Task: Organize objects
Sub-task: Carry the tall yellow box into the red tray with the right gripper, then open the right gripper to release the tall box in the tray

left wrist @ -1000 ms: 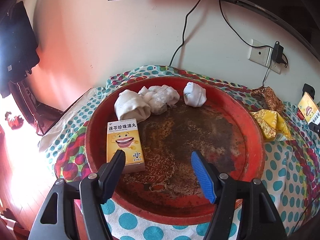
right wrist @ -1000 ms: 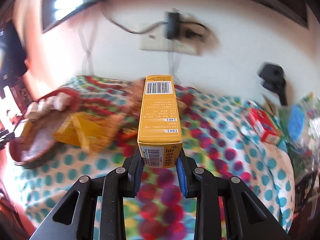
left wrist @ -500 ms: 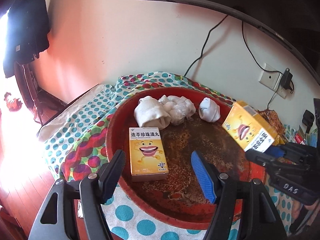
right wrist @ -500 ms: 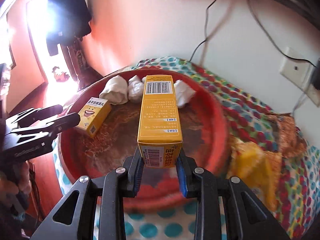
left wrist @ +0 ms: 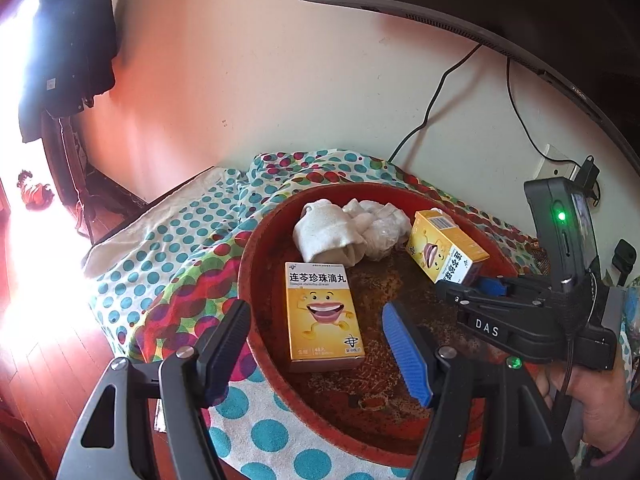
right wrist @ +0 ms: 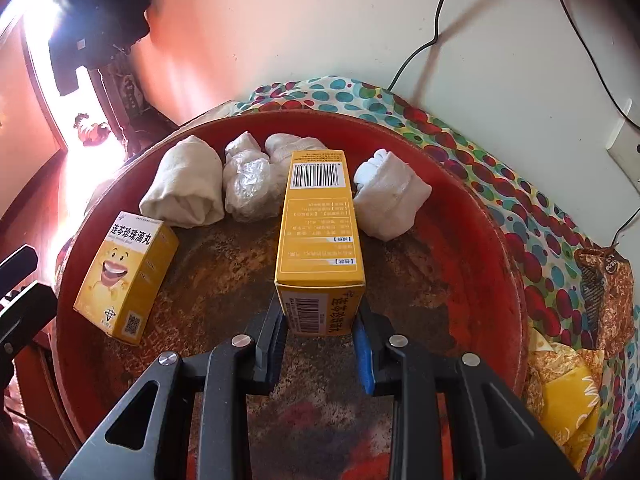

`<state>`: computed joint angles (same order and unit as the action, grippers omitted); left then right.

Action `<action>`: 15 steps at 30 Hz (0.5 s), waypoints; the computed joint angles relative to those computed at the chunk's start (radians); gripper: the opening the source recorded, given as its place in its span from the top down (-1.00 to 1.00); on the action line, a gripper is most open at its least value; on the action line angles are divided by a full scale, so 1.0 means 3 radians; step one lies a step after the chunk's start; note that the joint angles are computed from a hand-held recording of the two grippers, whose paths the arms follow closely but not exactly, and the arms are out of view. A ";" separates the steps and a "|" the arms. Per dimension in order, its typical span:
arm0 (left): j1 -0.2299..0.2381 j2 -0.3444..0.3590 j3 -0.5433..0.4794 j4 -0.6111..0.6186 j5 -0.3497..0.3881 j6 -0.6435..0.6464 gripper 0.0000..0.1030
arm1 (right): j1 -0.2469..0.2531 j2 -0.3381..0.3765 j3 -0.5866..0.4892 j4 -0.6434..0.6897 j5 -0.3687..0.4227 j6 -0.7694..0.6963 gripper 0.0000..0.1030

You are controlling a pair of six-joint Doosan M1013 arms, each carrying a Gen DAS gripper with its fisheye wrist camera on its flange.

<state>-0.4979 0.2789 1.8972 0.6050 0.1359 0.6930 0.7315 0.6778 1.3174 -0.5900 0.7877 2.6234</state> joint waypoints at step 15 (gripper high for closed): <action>0.0033 0.0023 -0.0021 -0.0841 -0.0004 0.0804 -0.37 | -0.0056 0.0106 -0.0183 0.0309 0.0079 -0.0328 0.38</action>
<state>-0.4880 0.2858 1.8909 0.3528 0.1348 0.9342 0.7147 0.7095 1.2624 -0.4973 0.8115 2.5249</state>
